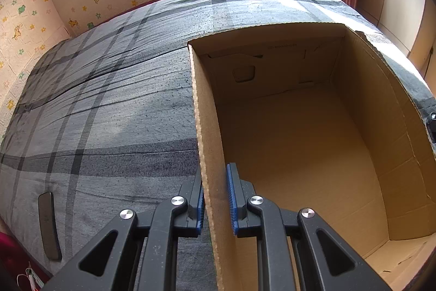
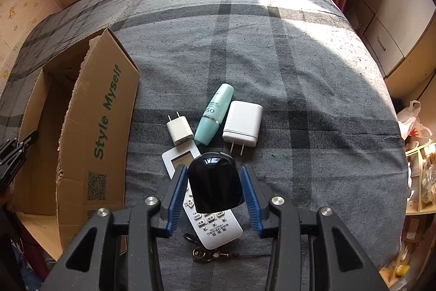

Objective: Organize rigid objects
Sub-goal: 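Grasp the black round object with the right gripper, then carry the black object into the box and release it with the right gripper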

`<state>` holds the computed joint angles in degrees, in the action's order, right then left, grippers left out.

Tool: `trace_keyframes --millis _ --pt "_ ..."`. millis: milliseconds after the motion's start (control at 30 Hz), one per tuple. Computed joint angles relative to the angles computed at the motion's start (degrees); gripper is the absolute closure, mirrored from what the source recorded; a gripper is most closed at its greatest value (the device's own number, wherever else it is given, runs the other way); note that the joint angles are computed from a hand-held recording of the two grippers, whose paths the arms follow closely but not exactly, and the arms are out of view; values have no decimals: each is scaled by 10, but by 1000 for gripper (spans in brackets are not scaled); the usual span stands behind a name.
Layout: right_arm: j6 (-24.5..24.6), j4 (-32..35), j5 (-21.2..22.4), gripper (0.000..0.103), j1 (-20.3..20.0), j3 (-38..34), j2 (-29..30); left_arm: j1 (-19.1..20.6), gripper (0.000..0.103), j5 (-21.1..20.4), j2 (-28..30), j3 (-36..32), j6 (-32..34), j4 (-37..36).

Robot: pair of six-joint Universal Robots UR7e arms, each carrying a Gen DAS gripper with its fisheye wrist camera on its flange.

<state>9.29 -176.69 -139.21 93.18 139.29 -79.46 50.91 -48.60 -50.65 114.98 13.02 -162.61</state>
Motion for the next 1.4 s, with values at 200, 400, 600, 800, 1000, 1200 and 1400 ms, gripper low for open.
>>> trace_keyframes --millis 200,400,600,800,1000,1200,1400 --pt "3 47 -6 60 33 -28 3 1 87 -2 0 0 -1 0" --pt "1 72 -6 60 66 -57 21 2 87 -4 -1 -2 -3 3" --pt "-10 83 1 60 91 -89 48 4 87 -4 0 -4 -4 3" --pt "-26 92 16 60 108 -122 79 6 87 -8 0 -5 -4 3" --pt "-42 93 36 60 119 -158 119 7 87 -9 -1 -4 -3 4" --pt "-51 107 58 60 118 -197 164 8 87 -9 -1 -5 -4 5" --pt "-58 128 68 60 107 -233 213 9 87 -10 -1 -5 -3 5"
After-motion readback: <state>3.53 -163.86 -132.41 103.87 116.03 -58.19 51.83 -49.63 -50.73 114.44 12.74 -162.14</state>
